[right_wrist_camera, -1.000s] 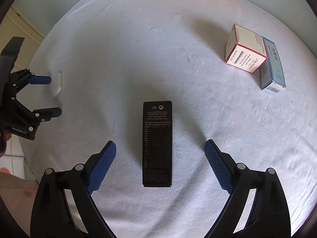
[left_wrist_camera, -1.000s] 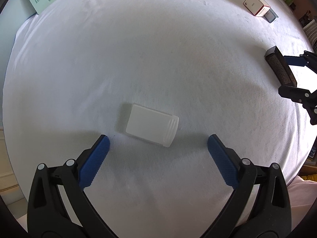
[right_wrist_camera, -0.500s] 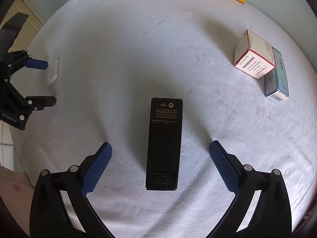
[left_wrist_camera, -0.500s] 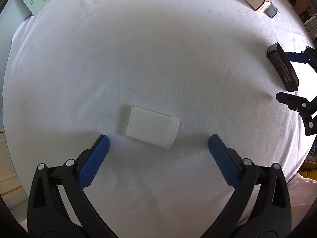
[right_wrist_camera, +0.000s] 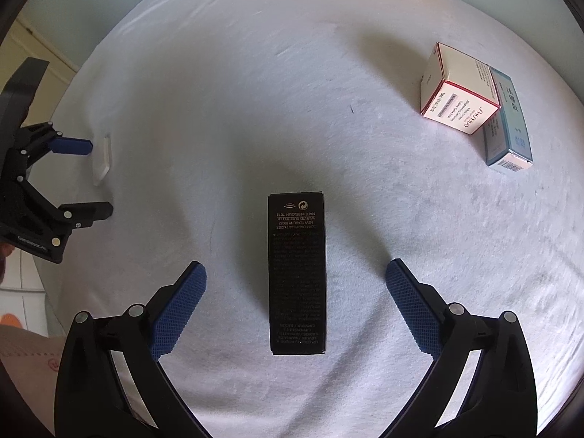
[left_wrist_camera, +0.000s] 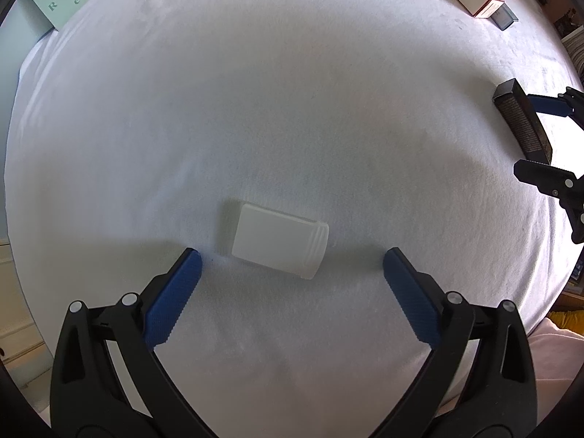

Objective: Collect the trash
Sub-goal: 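Grasp the white plastic box with the left tool while the right tool grasps the black box, then carry the white box and black box over the teal bin and open both tools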

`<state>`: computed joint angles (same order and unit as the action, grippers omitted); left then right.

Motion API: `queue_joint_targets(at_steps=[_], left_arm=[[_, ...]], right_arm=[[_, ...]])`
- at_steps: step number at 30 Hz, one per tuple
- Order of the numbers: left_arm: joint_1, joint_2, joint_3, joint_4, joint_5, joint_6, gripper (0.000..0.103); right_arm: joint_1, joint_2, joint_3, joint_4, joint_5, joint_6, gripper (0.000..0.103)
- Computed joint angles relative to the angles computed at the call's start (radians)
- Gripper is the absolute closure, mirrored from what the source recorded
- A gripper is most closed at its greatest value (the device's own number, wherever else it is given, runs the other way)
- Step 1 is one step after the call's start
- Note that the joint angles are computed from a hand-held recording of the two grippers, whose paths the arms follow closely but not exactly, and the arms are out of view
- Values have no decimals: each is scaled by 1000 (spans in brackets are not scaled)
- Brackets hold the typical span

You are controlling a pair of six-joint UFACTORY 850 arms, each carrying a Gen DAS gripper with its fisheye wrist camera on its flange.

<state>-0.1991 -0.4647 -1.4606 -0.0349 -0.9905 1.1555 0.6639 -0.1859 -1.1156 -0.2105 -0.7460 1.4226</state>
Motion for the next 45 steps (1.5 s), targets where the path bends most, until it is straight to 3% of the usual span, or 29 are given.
queue_joint_targets(at_steps=[8,10,12,15,17,19,30,45], left_arm=[[-26,3,0,-27,2,34,19],[-33,6,2,-36,2,37,24],[-35,11,3,-45,0,47,36],[-42,18,2,-61,-5,53,57],[-41,13,-6,-67,-22,52,57],[-44,24,2,-71,-26,45,57],[9,72,28,-113,-35,113,57],[120,171,98,-152,-20,129,57]], right_arm=[[22,13,1,-29,-36,45,6],[29,2,-13,-34,-58,47,7],[41,-18,-41,-46,-102,56,11],[55,-27,-61,-72,-162,65,33],[61,-12,-49,-86,-177,98,48],[61,-2,-42,-94,-189,102,76],[105,52,-40,-143,-229,145,77],[148,-2,-149,-217,-233,94,77]])
